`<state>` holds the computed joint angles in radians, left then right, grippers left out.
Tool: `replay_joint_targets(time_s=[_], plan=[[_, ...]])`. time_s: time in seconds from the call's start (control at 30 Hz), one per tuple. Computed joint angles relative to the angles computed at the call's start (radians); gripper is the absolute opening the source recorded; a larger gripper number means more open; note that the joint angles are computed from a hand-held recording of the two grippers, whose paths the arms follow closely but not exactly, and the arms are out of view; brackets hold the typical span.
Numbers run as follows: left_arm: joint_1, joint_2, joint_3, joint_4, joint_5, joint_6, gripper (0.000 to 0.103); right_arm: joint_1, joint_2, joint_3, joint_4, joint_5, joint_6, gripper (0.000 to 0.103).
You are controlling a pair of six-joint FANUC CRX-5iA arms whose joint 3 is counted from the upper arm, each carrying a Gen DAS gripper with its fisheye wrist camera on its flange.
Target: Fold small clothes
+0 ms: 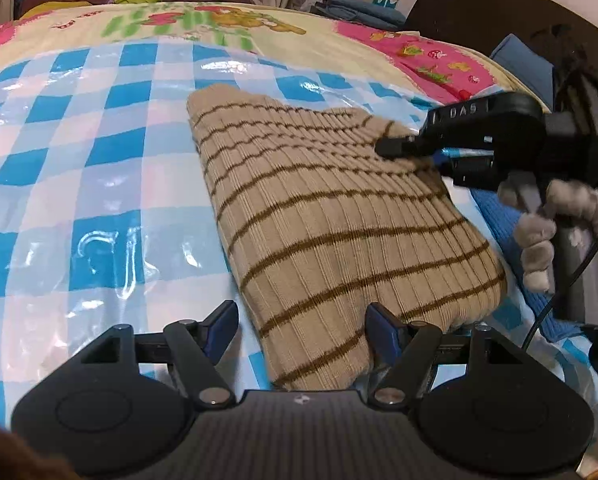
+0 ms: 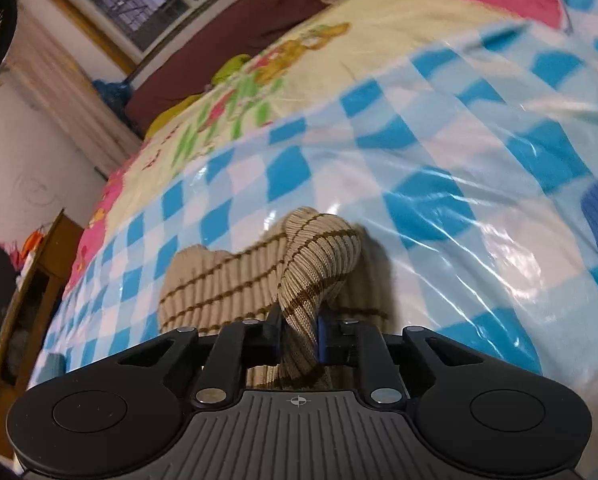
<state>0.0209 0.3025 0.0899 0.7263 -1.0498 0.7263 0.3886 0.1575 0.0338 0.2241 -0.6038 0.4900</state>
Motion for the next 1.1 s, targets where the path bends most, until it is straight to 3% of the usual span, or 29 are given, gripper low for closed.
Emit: replay_joint_targets(time_s=[0.17,0.2,0.27,0.3,0.37,0.53,0.6,0.73,0.9,1.1], plan=[[-0.002,-0.016,-0.021,-0.009,0.004,-0.002,0.074,0.008,-0.027,-0.062,0.095,0.114,-0.073,0.015],[-0.004,-0.011,-0.013,-0.022,-0.006,0.007,0.074,0.007,-0.017,-0.054,0.099,0.103,-0.067,0.015],[-0.005,-0.008,-0.006,-0.036,-0.016,0.020,0.074,0.000,0.041,0.028,0.046,-0.033,-0.019,0.015],[-0.003,-0.011,-0.010,-0.031,-0.017,0.019,0.074,-0.007,0.051,0.043,0.008,-0.062,0.001,0.019],[0.004,-0.015,-0.016,-0.011,-0.028,0.011,0.074,-0.018,0.027,0.012,-0.022,-0.018,-0.012,0.023],[0.019,-0.013,-0.013,0.049,-0.031,-0.004,0.074,-0.010,-0.049,-0.033,-0.073,-0.013,0.073,0.050],[0.024,-0.007,-0.007,0.068,-0.028,0.009,0.075,0.000,-0.075,-0.042,-0.099,-0.044,0.125,0.054],[0.010,0.041,0.051,0.056,-0.041,0.111,0.078,0.008,-0.076,-0.029,-0.153,-0.086,0.189,0.056],[-0.023,0.105,0.137,-0.005,-0.054,0.206,0.078,-0.001,-0.059,-0.020,-0.219,-0.091,0.172,0.056],[-0.031,0.101,0.141,-0.043,-0.048,0.190,0.076,0.018,-0.056,-0.027,-0.194,-0.085,0.148,0.054]])
